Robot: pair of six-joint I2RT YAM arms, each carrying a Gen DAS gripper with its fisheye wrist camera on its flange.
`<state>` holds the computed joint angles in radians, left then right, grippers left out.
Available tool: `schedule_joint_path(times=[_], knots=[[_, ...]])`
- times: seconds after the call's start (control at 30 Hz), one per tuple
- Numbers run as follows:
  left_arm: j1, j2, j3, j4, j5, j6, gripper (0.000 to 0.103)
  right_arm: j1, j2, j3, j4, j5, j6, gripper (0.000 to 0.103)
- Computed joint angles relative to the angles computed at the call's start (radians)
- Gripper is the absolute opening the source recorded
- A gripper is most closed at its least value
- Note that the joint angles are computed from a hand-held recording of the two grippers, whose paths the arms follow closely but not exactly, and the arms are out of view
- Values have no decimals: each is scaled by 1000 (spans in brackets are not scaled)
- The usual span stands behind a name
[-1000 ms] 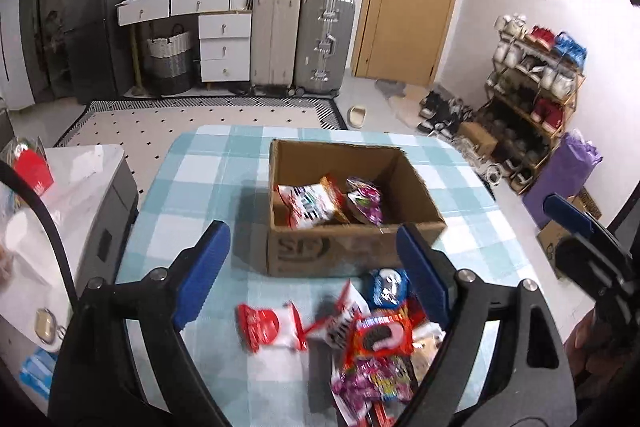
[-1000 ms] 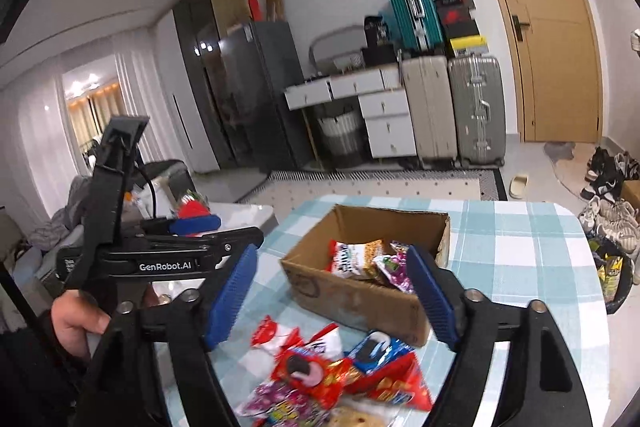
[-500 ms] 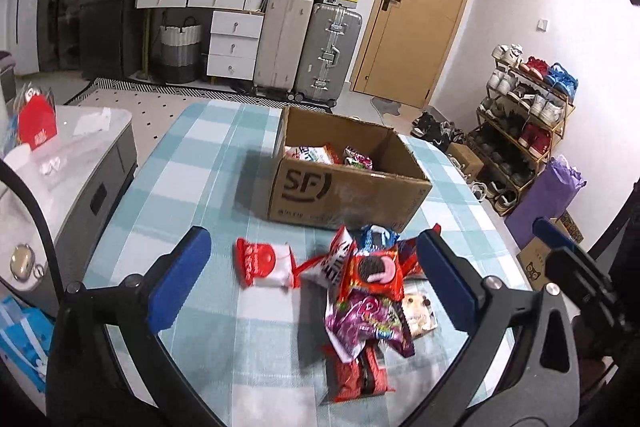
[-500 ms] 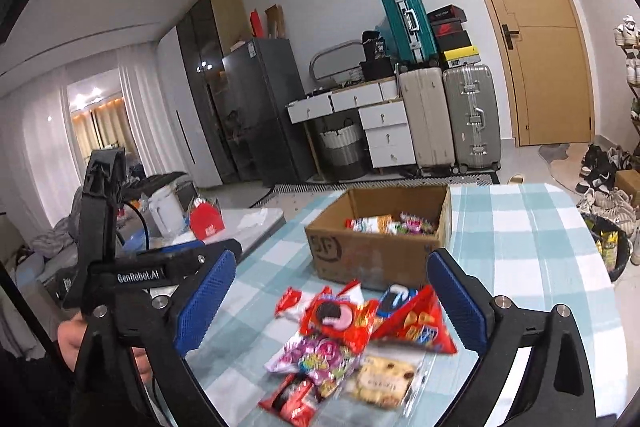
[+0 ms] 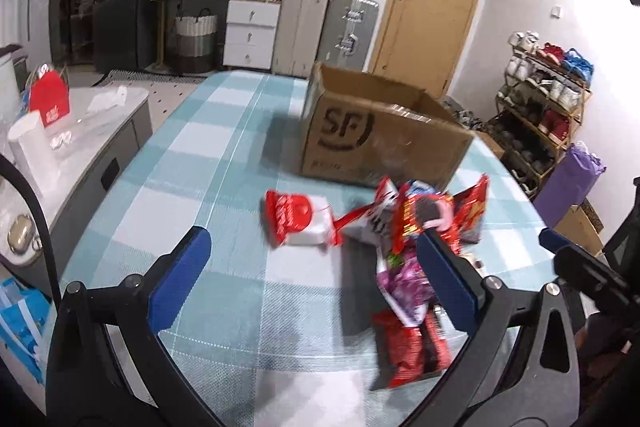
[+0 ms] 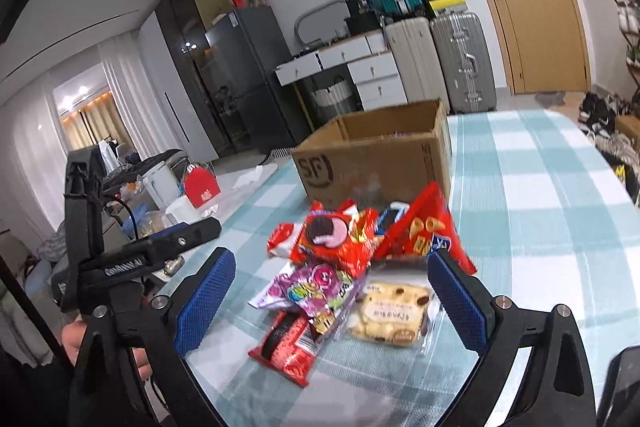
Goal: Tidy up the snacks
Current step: 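Move both open tools back toward the remaining snack pile, then grasp the red cookie pack with the right tool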
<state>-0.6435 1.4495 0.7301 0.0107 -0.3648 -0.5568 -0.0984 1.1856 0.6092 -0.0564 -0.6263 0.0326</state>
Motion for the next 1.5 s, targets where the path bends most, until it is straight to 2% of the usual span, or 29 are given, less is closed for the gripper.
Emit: schedule_joint_path(times=[0.23, 0.4, 0.57, 0.73, 0.9, 1.13, 1.23, 1.3, 1.37, 1.5], knots=[[43, 161, 9, 100, 16, 8, 102, 52, 157, 74, 28, 5, 28, 98], [57, 203, 17, 146, 20, 27, 102, 86, 292, 157, 47, -12, 104, 98], [47, 197, 11, 156, -4, 44, 102, 143, 370, 235, 29, 49, 118, 98], [58, 216, 32, 140, 17, 41, 102, 176, 455, 318, 6, 95, 147, 98], [71, 214, 22, 154, 37, 34, 102, 203, 517, 398, -28, 92, 196, 98], [94, 206, -3, 182, 68, 9, 102, 280, 568, 468, -70, 212, 173, 98], [93, 196, -18, 197, 68, 7, 102, 304, 584, 480, -88, 265, 160, 87], [91, 200, -15, 200, 67, 10, 102, 307, 599, 492, -102, 278, 162, 75], [90, 196, -20, 200, 67, 10, 102, 305, 604, 492, -103, 280, 173, 72], [92, 197, -22, 205, 72, 7, 102, 323, 590, 480, -97, 314, 139, 57]])
